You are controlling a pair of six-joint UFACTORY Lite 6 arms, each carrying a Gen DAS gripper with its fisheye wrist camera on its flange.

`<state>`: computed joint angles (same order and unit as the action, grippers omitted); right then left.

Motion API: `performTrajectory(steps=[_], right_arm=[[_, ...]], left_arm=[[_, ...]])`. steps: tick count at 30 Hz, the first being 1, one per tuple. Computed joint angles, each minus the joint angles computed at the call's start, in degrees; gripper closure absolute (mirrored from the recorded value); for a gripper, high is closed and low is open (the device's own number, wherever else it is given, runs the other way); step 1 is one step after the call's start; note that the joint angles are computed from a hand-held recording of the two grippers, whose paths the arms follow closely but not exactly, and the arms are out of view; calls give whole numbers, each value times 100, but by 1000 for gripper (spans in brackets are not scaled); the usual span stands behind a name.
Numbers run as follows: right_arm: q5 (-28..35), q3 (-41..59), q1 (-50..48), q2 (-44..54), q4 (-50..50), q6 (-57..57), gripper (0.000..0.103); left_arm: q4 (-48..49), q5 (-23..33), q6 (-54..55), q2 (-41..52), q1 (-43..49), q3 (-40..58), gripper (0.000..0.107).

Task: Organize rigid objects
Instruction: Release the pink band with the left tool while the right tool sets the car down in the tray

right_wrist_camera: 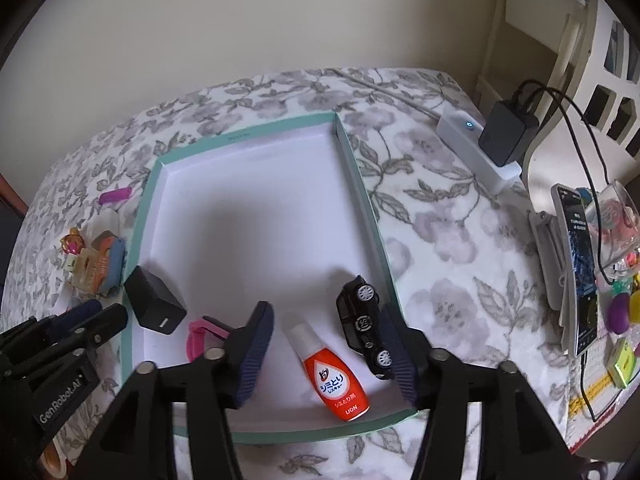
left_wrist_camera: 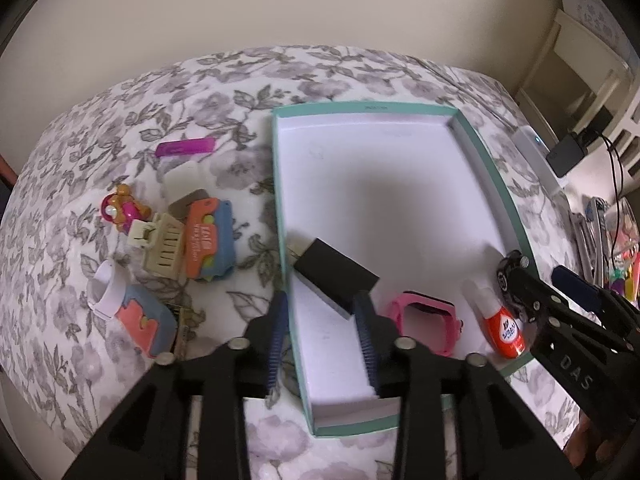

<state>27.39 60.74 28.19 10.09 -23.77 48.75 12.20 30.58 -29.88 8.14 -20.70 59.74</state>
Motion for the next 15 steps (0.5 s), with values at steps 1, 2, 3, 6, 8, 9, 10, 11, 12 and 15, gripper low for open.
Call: performTrajectory(steps=[1,2,3,6,8,9,10,11,12,15], right_arm=[[11,6,31,-12,-44,46,35],[28,20,66,-15,-85,89,35],[43,28,97,-19,-123,125,33],[51,30,173,-42,-174,187,30],[66,30,216,-43,-218,256,29],[77,36,240,-38,-265,314,26],[75,33,251,-33,-289,340,24],[76,35,263,-25,-300,354,21],[76,31,281,-23,-305,372,21],[92,48,320,5,-309,410,19]], left_arm=[[23,-1,-19,-12,18,-5,65],[38,-15,-36,-26,42,-16,59],[40,-25,-40,-49,62,-32,51],[53,-59,-34,-137,141,-96,41],[172,-53,-126,-168,165,-117,38],[255,-48,-190,-182,177,-131,34],[284,-46,-207,-193,189,-137,33],[311,-49,-225,-207,210,-153,33],[317,-52,-227,-215,230,-162,32],[308,-71,-199,-248,301,-200,32]])
